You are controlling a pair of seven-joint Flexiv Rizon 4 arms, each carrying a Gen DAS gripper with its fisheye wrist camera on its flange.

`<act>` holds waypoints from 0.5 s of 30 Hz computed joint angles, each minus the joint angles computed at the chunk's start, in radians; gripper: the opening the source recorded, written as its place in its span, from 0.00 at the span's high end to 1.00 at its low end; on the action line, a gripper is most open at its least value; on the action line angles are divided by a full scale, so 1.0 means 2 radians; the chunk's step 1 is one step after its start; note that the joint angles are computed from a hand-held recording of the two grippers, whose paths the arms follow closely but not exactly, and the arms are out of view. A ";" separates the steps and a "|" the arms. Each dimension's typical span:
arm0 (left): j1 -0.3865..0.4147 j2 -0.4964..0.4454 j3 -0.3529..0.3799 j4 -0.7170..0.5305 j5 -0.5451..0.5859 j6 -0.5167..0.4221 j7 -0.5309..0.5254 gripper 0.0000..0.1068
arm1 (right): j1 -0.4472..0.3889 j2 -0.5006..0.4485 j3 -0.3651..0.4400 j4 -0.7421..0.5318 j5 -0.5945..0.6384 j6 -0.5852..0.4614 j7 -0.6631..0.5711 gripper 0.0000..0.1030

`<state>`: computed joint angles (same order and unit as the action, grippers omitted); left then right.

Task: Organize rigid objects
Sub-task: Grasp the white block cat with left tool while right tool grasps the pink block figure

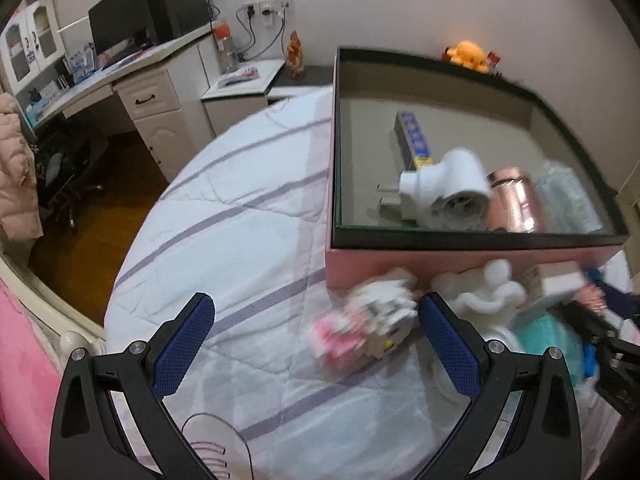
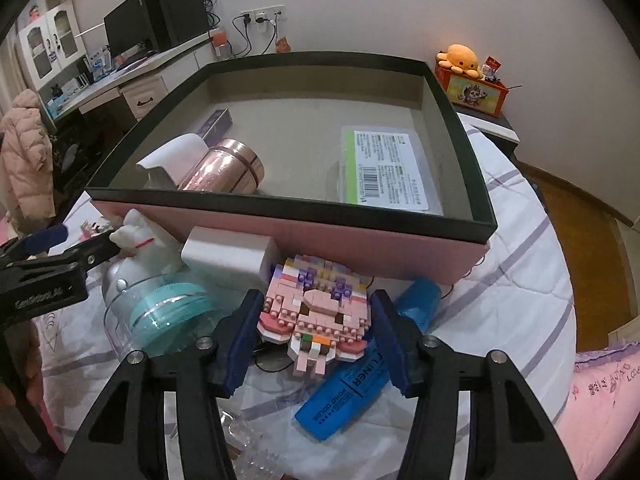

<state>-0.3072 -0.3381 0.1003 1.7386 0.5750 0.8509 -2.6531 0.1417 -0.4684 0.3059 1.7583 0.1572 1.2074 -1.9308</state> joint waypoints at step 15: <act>-0.001 0.001 0.007 0.023 -0.030 0.055 0.037 0.45 | 0.001 0.000 -0.001 0.001 -0.006 0.007 -0.003 0.46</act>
